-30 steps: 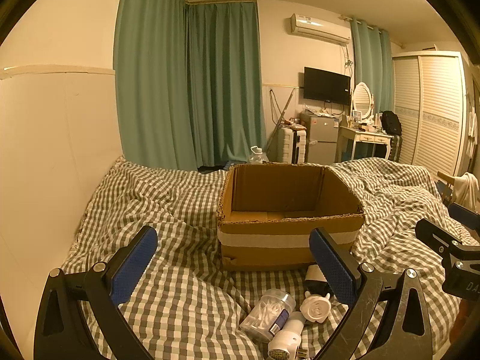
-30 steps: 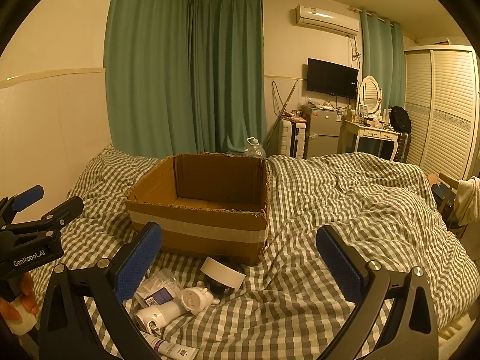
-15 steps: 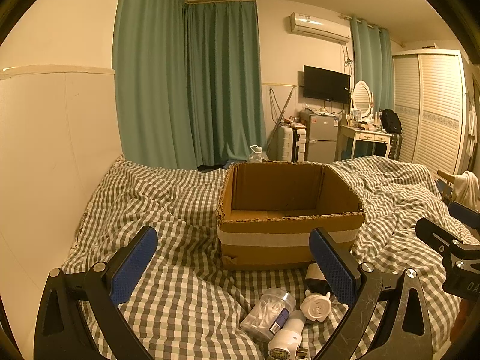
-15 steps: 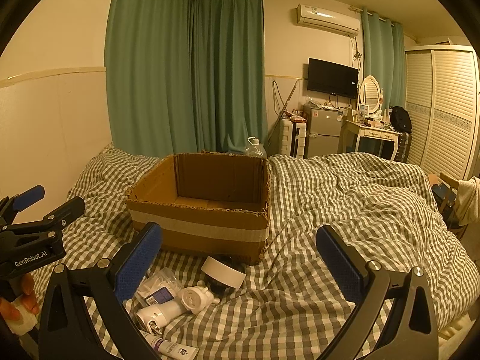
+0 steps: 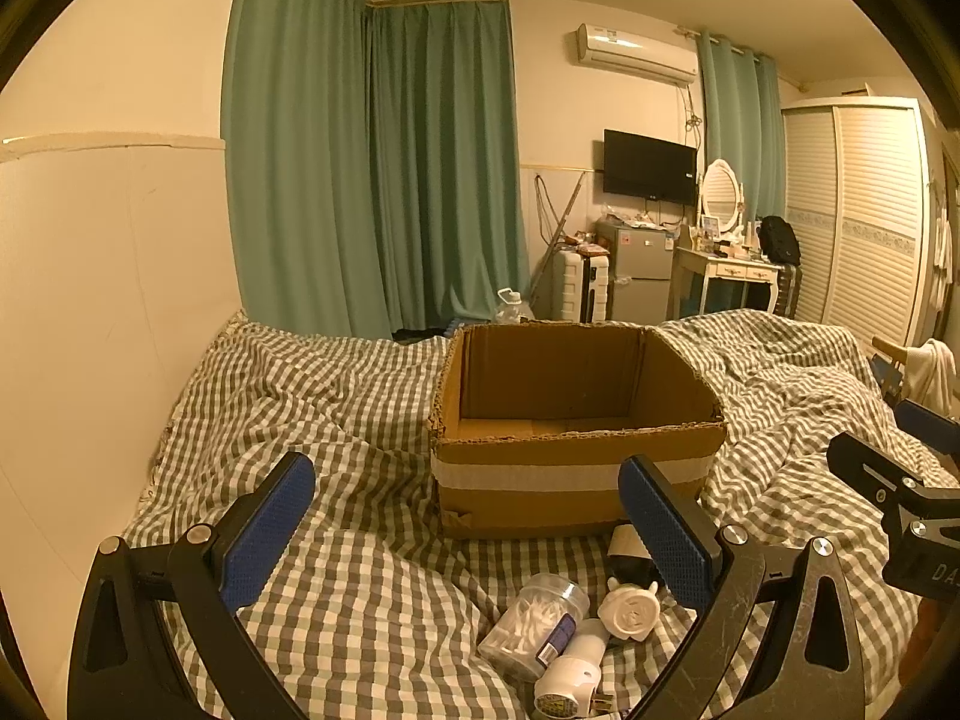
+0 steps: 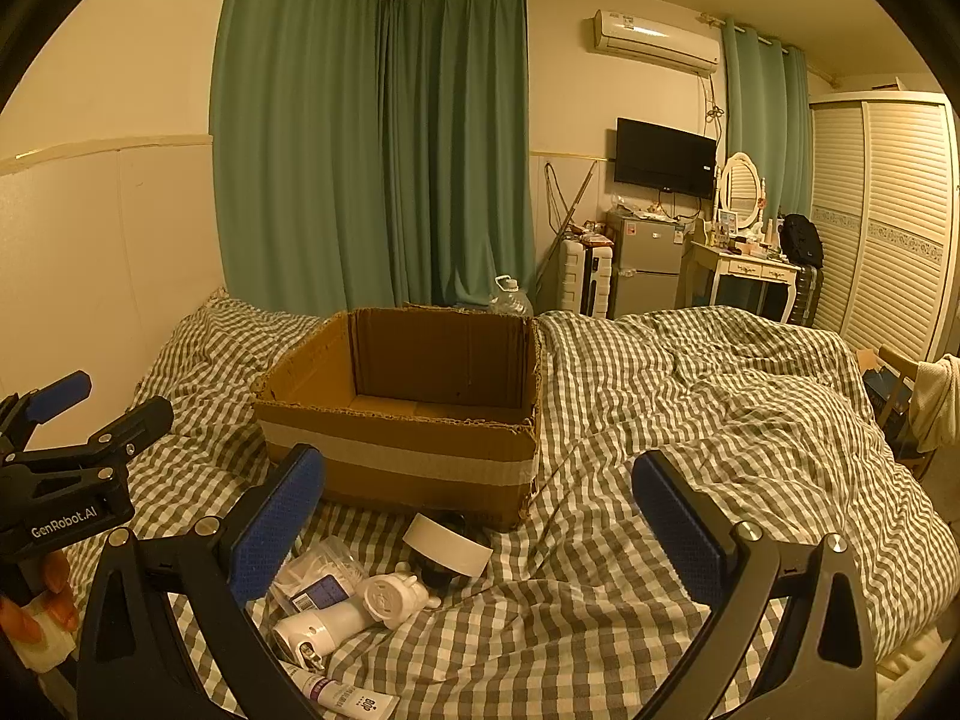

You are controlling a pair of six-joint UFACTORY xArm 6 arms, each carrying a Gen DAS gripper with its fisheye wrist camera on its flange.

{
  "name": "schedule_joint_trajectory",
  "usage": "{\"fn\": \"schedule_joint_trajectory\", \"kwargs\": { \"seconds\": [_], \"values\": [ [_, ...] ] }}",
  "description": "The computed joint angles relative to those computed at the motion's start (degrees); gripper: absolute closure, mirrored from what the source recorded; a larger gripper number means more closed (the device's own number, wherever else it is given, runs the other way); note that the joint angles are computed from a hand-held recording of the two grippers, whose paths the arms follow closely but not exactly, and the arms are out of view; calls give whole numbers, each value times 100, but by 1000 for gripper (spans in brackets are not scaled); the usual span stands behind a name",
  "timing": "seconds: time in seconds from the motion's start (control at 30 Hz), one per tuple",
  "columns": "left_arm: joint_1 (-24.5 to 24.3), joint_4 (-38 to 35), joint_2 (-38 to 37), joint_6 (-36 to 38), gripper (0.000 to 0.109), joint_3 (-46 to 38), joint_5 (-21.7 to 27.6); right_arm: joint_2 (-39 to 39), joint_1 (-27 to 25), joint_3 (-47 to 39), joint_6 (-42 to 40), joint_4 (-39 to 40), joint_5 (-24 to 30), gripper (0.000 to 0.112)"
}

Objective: Organize objects

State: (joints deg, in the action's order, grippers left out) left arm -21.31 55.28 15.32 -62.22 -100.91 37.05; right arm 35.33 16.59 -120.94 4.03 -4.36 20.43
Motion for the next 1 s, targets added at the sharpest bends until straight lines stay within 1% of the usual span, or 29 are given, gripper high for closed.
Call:
{"fn": "schedule_joint_trajectory", "kwargs": {
  "seconds": [0.3, 0.5, 0.57, 0.7, 0.9, 1.0],
  "values": [
    [-15, 146, -151, -132, 6, 122, -48, -236, 25, 264, -31, -1, -122, 10],
    [-2, -83, -134, 40, 6, 130, -35, -267, 46, 291, -108, 42, -38, 10],
    [-14, -258, -74, 225, 6, 90, 51, -230, 51, 247, -173, 99, 35, 10],
    [12, -593, 38, 529, 6, 81, 28, -107, 54, 96, -290, 215, 243, 10],
    [44, -1501, 453, 1338, 6, -103, 135, 270, 49, -342, -448, 293, 736, 10],
    [44, -1962, 702, 1758, 6, -253, 263, 471, 26, -552, -377, 268, 965, 10]
  ]
}}
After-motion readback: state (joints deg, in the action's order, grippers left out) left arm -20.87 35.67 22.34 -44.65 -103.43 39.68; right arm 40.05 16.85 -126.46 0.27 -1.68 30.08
